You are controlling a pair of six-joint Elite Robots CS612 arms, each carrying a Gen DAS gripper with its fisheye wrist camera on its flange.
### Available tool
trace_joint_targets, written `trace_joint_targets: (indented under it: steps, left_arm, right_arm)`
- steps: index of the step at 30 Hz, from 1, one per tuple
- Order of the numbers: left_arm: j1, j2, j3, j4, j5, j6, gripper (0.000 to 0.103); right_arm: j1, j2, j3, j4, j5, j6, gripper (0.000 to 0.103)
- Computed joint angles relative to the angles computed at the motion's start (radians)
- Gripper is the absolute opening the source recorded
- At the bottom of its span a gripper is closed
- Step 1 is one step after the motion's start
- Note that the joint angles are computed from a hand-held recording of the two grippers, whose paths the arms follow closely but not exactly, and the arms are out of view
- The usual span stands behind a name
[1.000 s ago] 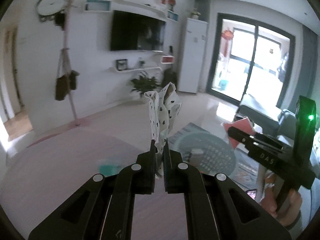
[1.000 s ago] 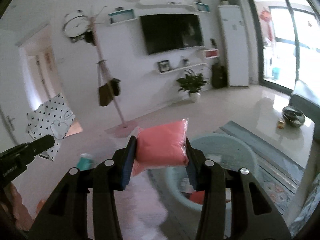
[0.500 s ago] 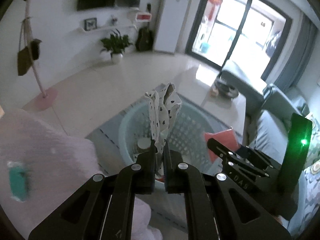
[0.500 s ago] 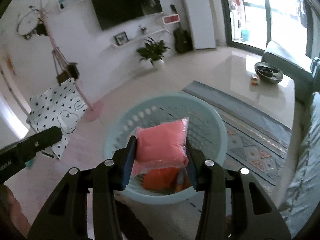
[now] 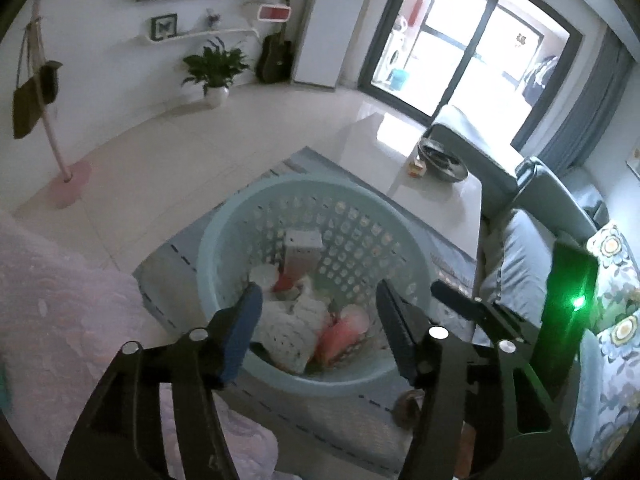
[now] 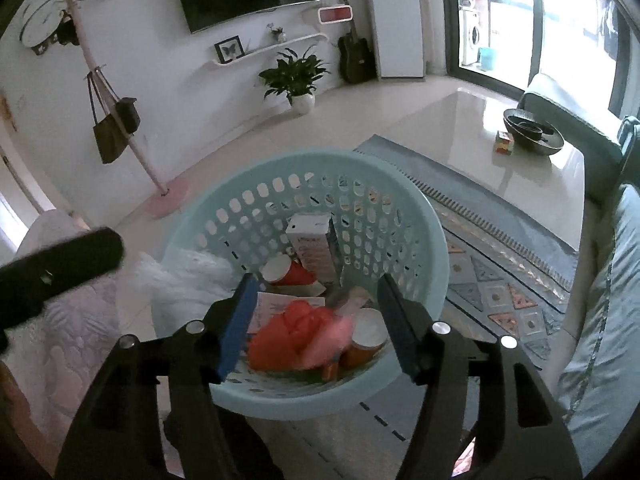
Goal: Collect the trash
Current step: 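Carry packet and paper bag over the blue basket and open both tools, then move both tools back over the table toward the teal packet and orange wrapper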
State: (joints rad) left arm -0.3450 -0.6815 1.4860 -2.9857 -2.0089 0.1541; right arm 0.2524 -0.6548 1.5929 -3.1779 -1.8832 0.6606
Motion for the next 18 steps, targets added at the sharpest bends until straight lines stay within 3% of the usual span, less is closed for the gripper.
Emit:
trace_joint_targets:
  steps: [8,14,18]
  left_arm:
    - [0.024,-0.039,0.055,-0.094,-0.035,-0.055,0.061]
    - [0.054,-0.093,0.131,-0.188,-0.074,-0.072,0.064]
    - [0.086,-0.141,0.205,-0.291,-0.043,-0.07,0.071]
  right_arm:
    - [0.014,-0.021,0.014,-0.035,-0.011,-0.022,0.059]
    - [0.048,-0.046,0.011,-0.098,-0.021,-0.09,0.059]
    - [0.08,-0.056,-0.004,-0.136,-0.013,-0.16,0.059]
